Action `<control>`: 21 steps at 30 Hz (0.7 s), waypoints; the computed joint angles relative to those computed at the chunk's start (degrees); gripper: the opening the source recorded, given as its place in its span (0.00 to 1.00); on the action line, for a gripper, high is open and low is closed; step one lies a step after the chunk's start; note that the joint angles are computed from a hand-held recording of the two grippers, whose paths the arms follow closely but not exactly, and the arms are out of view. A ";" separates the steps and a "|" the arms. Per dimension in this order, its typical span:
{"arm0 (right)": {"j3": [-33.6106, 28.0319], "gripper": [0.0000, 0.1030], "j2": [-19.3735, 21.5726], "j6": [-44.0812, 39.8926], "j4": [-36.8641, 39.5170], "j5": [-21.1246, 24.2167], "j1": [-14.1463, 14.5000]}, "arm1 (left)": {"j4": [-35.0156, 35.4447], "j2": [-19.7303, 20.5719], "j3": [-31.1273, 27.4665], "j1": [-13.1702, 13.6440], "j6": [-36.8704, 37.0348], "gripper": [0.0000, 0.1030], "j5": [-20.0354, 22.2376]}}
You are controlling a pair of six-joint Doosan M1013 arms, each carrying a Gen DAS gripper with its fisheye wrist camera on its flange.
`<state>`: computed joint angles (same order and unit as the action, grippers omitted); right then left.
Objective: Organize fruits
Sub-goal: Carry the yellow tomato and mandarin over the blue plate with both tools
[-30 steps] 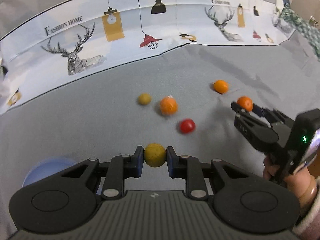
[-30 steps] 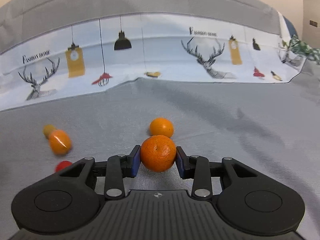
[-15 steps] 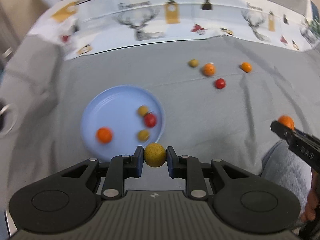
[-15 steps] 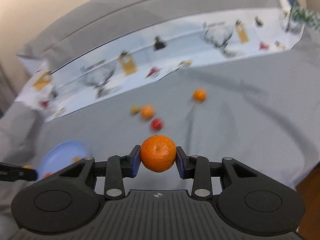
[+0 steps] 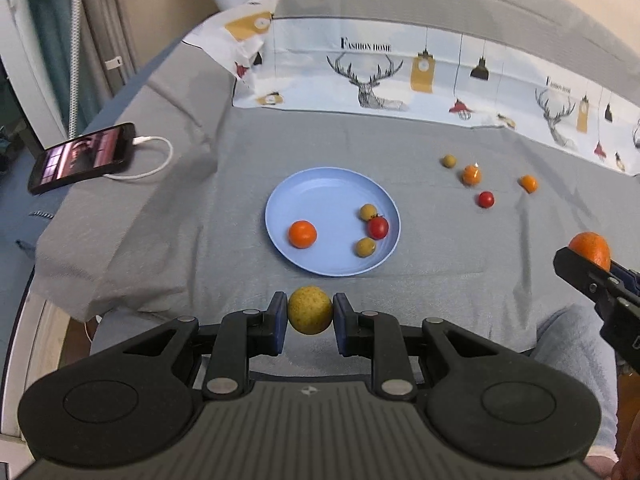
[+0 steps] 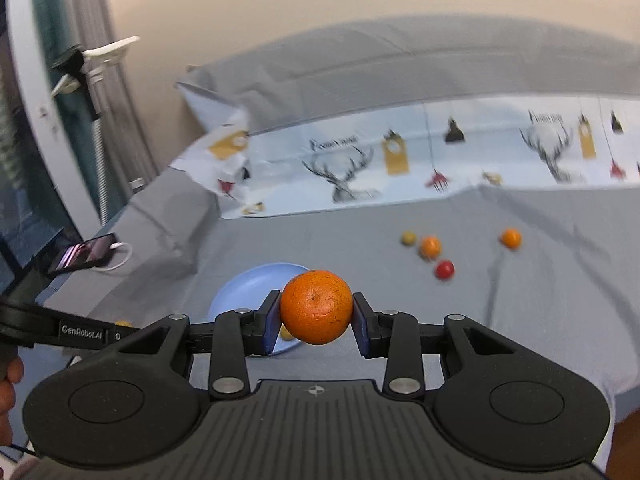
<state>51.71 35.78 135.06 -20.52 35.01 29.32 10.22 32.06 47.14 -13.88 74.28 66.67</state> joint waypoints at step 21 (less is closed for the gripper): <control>2.47 0.37 -2.42 5.65 -10.42 -0.42 2.91 | -0.74 -6.65 9.33 0.48 -1.28 0.26 -10.02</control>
